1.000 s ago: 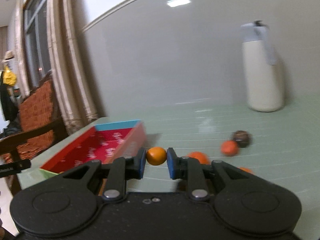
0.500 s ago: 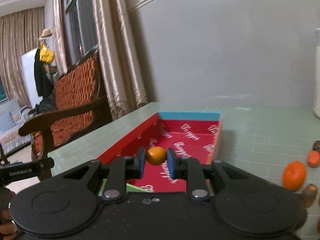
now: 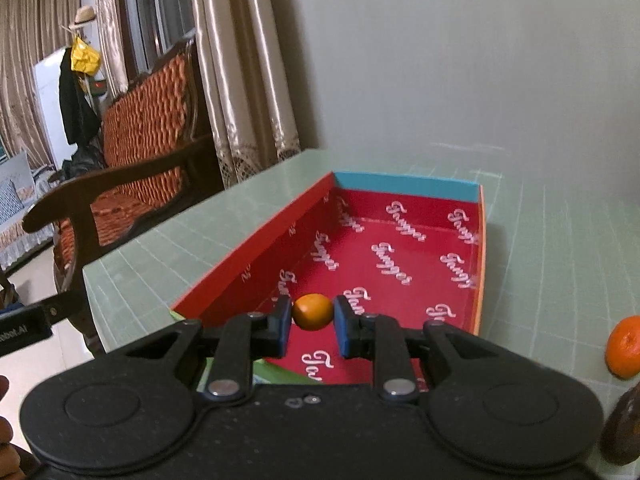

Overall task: Organize fruits
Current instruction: 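Open the right gripper to drop the kumquat into the box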

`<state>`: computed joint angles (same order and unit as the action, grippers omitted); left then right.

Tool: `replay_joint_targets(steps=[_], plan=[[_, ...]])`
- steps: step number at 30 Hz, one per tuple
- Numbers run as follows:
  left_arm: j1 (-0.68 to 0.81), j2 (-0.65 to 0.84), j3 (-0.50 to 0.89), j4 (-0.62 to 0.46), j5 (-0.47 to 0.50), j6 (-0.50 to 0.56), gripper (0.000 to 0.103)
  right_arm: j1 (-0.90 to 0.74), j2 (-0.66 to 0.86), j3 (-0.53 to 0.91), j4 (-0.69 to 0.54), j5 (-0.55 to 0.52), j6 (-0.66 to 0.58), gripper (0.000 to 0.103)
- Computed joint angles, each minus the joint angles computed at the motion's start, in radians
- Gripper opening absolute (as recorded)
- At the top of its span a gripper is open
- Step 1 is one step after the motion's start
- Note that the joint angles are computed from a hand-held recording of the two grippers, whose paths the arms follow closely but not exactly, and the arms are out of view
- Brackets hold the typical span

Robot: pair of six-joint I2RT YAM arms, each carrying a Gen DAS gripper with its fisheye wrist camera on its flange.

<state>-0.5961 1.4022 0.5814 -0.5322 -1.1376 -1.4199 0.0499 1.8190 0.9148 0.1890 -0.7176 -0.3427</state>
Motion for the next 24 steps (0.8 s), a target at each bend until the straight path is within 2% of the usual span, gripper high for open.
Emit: replay_joint_targets(steps=[4, 12, 13, 14, 16, 21, 24], plan=[[-0.006, 0.015, 0.007, 0.000, -0.006, 0.000, 0.103, 0.004, 0.007, 0.020, -0.048, 0.011, -0.001, 0.023], [-0.016, 0.036, 0.025, 0.002, -0.007, 0.006, 0.103, -0.027, 0.021, 0.050, -0.097, -0.052, -0.001, 0.043], [-0.017, 0.038, 0.026, 0.002, -0.007, 0.008, 0.103, -0.033, 0.020, 0.049, -0.093, -0.070, 0.003, 0.050], [-0.019, 0.042, 0.030, 0.002, -0.008, 0.009, 0.103, -0.041, 0.017, 0.044, -0.087, -0.092, 0.002, 0.068], [-0.023, 0.048, 0.038, 0.001, -0.008, 0.012, 0.103, -0.057, -0.009, 0.000, -0.014, -0.115, 0.022, 0.085], [-0.040, 0.071, 0.067, 0.012, -0.011, 0.032, 0.103, -0.116, -0.040, -0.049, 0.084, -0.196, 0.045, 0.085], [-0.060, 0.101, 0.099, 0.007, -0.019, 0.046, 0.103, -0.157, -0.045, -0.058, 0.122, -0.214, 0.072, 0.088]])
